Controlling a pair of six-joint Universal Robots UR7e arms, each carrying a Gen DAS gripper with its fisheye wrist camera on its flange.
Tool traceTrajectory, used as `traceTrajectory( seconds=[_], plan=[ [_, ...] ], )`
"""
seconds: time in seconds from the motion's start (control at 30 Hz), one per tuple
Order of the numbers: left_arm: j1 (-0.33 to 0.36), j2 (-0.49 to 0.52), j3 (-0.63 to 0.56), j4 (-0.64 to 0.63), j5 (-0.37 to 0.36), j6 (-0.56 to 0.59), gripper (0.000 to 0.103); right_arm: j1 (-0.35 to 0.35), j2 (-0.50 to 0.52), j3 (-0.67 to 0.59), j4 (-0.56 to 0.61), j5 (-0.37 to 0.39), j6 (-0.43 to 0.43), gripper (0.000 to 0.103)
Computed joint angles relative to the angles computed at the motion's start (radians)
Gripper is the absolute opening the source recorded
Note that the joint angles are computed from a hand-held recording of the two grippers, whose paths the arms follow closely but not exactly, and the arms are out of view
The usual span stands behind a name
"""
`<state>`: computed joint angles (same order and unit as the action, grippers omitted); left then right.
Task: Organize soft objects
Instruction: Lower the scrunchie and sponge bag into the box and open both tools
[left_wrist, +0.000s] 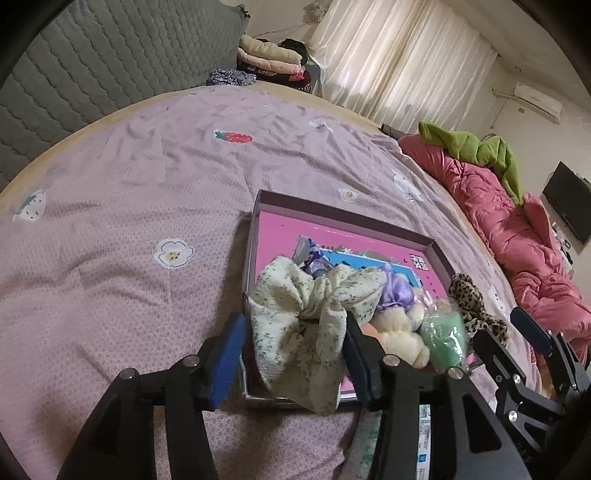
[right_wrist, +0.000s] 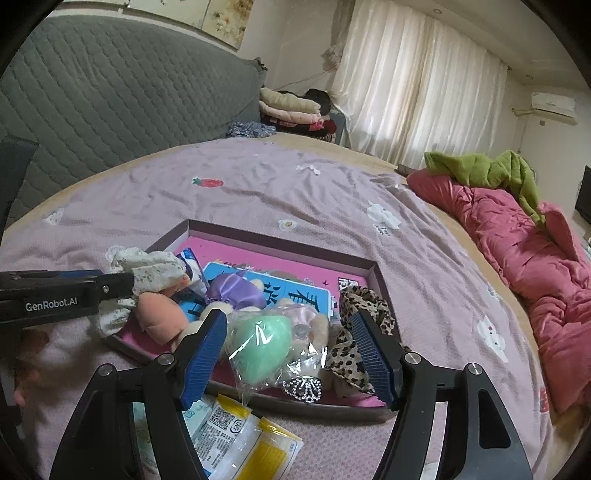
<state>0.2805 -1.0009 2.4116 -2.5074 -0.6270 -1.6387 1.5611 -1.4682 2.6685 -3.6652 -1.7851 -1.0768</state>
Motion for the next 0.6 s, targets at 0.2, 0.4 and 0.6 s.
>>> traceTrajectory(
  seconds=[0.2, 0.4, 0.6],
  plan=[
    [-0.022, -0.026, -0.006, 0.06, 0.018, -0.02, 0.057, 0.009, -0.026, 0.0, 0.021, 0.004, 0.012, 0.073],
    [-0.035, -0.037, -0.016, 0.099, 0.02, -0.037, 0.058, 0.017, -0.025, 0.002, -0.003, -0.005, 0.01, 0.073],
    [-0.059, -0.055, -0.027, 0.177, 0.031, -0.079, 0.06, 0.016, -0.064, -0.005, 0.04, -0.002, 0.036, 0.073]
  ],
)
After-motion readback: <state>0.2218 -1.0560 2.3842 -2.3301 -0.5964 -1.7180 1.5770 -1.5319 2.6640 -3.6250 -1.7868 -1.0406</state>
